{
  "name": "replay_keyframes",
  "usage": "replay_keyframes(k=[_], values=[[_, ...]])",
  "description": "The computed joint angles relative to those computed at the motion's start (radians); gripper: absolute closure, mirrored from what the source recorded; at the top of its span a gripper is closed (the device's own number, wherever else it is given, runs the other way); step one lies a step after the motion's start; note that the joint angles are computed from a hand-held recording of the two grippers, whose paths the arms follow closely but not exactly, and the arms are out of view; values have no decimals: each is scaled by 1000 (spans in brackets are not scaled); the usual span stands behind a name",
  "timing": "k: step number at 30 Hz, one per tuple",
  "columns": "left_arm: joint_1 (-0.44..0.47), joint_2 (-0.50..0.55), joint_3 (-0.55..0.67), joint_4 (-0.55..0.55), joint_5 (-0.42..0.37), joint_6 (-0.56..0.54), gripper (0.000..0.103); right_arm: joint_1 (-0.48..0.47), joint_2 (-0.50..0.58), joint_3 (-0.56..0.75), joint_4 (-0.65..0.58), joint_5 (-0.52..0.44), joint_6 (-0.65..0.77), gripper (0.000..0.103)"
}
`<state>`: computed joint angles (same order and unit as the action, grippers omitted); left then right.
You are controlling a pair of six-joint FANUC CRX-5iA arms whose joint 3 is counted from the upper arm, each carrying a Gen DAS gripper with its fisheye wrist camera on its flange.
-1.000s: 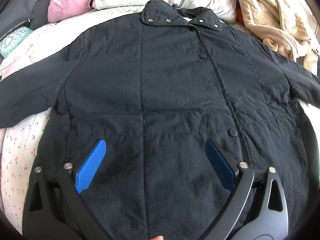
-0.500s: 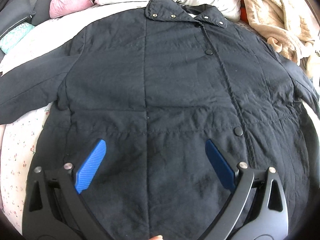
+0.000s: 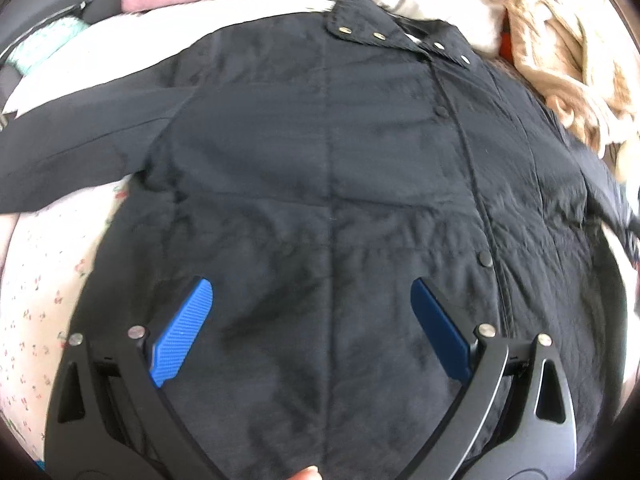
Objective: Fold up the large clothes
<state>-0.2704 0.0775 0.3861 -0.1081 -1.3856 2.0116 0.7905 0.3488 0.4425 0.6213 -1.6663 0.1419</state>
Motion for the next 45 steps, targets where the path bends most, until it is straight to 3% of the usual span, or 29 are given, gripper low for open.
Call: replay_keyframes(k=[1,4,8,14,22,27,31,34,38,45], values=[[16,-10,-10,11,6,10,4,4,-10,15,-17,-44,-23,10],[63,-34,-37,46,30,38,4,56,-88,-28,-2,16,-87,10],[110,-61,-60,69,48,70,4,162,-100,2,68,42,-104,9],[183,-124,-109,90,71,90,4,284,-54,98,52,157,-66,6],[329,-216,-188,84,88,110,4,384,49,195,-25,223,13,6],[447,-287,-270,115,136,115,4,397,85,198,-66,278,74,6],[512,-324,-292,52,140,142,4,391,138,255,-122,270,209,6],[592,-349,-326,68,176,131,4,383,156,273,-138,269,251,6],[727,-386,-432,192,316,75,4,367,144,251,-160,316,248,6],[787,-369,-450,121,346,154,9,353,121,213,-157,342,203,6]])
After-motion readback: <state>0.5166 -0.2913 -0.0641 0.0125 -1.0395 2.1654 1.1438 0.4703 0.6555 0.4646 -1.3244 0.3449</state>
